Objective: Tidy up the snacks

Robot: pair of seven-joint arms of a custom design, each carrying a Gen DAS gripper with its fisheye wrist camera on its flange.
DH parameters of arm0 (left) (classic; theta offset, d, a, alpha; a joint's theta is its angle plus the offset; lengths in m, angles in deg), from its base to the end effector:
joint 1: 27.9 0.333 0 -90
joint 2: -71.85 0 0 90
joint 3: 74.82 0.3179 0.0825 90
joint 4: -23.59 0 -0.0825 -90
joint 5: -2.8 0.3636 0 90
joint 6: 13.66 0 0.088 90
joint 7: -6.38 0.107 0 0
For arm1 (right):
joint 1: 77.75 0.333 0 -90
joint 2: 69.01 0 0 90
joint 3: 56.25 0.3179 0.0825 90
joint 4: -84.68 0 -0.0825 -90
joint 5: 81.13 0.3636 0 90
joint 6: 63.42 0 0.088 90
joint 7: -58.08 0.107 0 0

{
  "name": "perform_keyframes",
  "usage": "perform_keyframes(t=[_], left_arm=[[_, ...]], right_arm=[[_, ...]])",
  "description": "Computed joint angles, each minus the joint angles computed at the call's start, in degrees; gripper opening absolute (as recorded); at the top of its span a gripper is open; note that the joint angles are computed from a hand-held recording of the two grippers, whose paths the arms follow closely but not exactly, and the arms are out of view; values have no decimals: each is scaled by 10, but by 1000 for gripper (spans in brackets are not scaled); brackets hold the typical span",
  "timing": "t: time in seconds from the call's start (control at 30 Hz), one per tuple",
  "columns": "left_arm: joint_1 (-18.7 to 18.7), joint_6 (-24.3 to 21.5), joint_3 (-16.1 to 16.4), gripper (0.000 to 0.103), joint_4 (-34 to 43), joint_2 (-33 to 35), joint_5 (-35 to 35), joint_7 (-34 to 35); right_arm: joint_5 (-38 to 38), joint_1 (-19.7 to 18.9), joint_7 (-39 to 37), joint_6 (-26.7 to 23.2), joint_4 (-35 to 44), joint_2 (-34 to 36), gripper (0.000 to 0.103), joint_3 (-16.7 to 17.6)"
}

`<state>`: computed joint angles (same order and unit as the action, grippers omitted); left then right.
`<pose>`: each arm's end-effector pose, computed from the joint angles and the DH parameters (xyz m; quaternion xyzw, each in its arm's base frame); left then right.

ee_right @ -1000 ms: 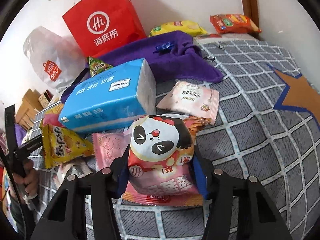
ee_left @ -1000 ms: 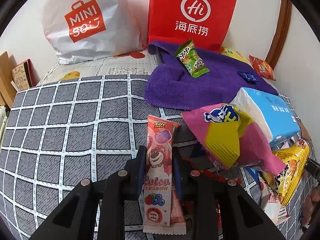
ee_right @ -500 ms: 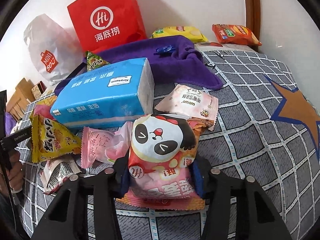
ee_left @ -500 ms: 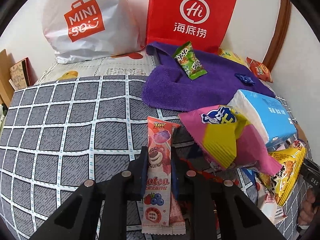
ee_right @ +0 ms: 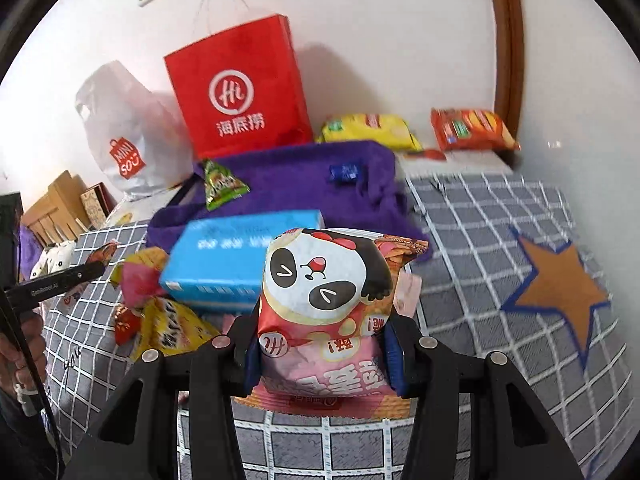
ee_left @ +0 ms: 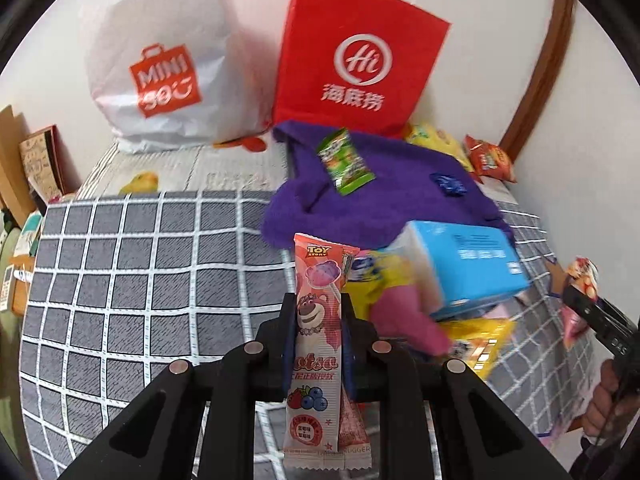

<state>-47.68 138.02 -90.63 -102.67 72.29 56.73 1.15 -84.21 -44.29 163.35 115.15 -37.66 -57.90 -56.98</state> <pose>0.4300 -0.3341 0.4307 -0.7503 0.5589 -0.2842 0.2096 0.5027 0.3290 0.4256 -0.7591 0.5258 -0.1486 0.3537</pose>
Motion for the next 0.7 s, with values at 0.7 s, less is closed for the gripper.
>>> perform_keyframes(t=[0.7], left_arm=[[-45, 18, 20, 18, 180, 94, -44, 112]], right_arm=[[119, -55, -175, -97, 208, 94, 48, 81]])
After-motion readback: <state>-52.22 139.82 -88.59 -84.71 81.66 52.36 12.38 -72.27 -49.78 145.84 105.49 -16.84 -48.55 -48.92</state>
